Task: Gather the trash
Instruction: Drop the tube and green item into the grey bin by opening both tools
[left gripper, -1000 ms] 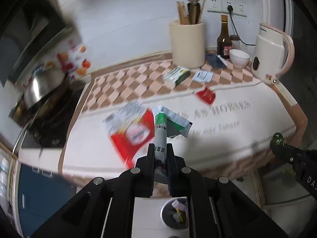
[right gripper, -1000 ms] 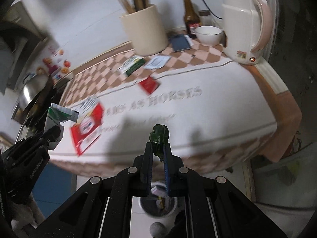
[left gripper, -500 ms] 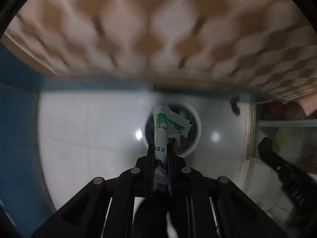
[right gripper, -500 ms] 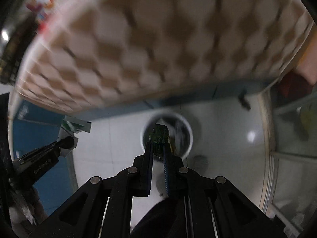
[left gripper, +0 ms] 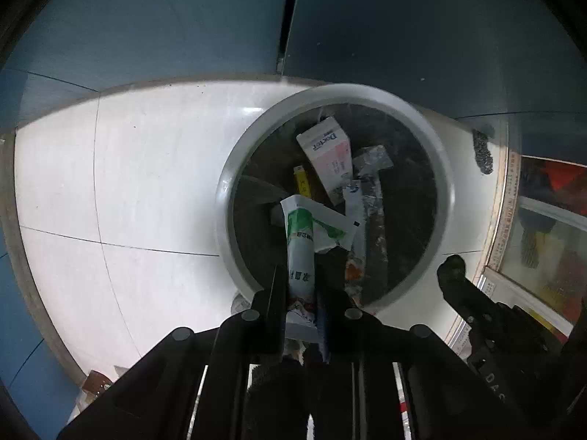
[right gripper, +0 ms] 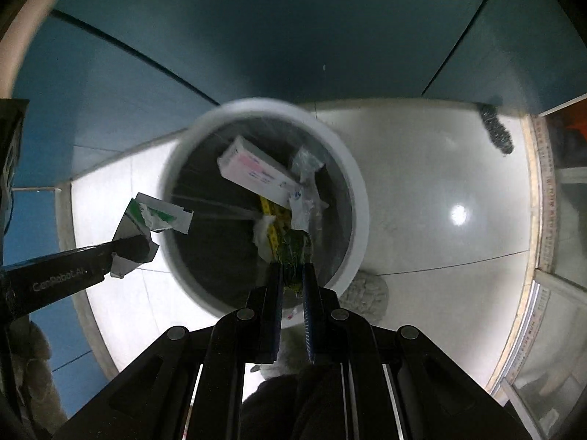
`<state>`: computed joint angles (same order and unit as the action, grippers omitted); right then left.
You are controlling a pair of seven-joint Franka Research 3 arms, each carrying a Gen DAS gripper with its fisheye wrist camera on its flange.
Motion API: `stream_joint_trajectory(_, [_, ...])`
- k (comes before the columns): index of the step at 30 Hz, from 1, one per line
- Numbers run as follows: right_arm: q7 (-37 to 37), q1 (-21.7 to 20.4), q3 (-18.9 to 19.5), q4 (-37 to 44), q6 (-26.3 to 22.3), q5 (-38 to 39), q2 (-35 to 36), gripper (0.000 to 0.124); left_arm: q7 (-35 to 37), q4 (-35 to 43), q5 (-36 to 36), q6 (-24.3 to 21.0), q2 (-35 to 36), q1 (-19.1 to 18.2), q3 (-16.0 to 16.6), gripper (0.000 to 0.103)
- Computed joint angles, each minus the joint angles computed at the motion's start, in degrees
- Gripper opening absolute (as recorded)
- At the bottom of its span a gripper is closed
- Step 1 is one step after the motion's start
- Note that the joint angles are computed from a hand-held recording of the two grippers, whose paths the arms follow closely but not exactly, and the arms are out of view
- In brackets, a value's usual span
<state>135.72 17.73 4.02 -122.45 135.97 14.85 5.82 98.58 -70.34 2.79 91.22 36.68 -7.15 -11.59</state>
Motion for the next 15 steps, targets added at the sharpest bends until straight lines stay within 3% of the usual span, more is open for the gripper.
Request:
stream_joint_trajectory(2, [-2.3,-0.3,0.2,-0.5,1.5,2.6,1.6,0.011,-0.4,-1.7,-0.4,1.1,-0.7,0.5,0.1,0.016])
stream_joint_trajectory(5, [-4.9,-0.6,0.4,-0.7,1.5,5.7,3.2,0.014,-1.0,-3.2,0.2,1.7,-1.6,0.8,0.5,0.044])
stream_joint_trajectory(7, [-5.0,-0.5,0.3,-0.7,1.1,6.0,3.5,0.036,-0.5,-5.0,1.0,3.7,-3.0,1.0,0.6,0.074])
stream_joint_trajectory(8, [-4.7,-0.4,0.2,-0.7,0.8,5.7,3.4,0.043,-0.4,-6.4,1.6,5.3,-4.2,1.1,0.7,0.078])
stream_joint_trajectory(10, [-4.0,-0.3,0.0,-0.7,-0.1,5.0,2.5,0.064,-0.2,-6.6,2.4,6.0,-4.8,1.2,1.0,0.097])
stream_joint_trajectory(11, [-3.6,-0.2,-0.1,-0.4,-0.8,4.4,2.2,0.069,0.0,-7.0,3.1,6.4,-5.6,1.2,1.2,0.102])
stream_joint_trajectory(13, [-3.5,-0.2,-0.1,0.2,-2.5,3.6,1.5,0.101,0.4,-8.2,4.9,7.8,-6.9,1.0,1.5,0.103])
stream_joint_trajectory(15, [-2.1,0.1,-0.2,1.0,-4.3,1.5,0.7,0.103,1.2,-10.0,6.1,9.7,-9.0,1.1,1.6,0.103])
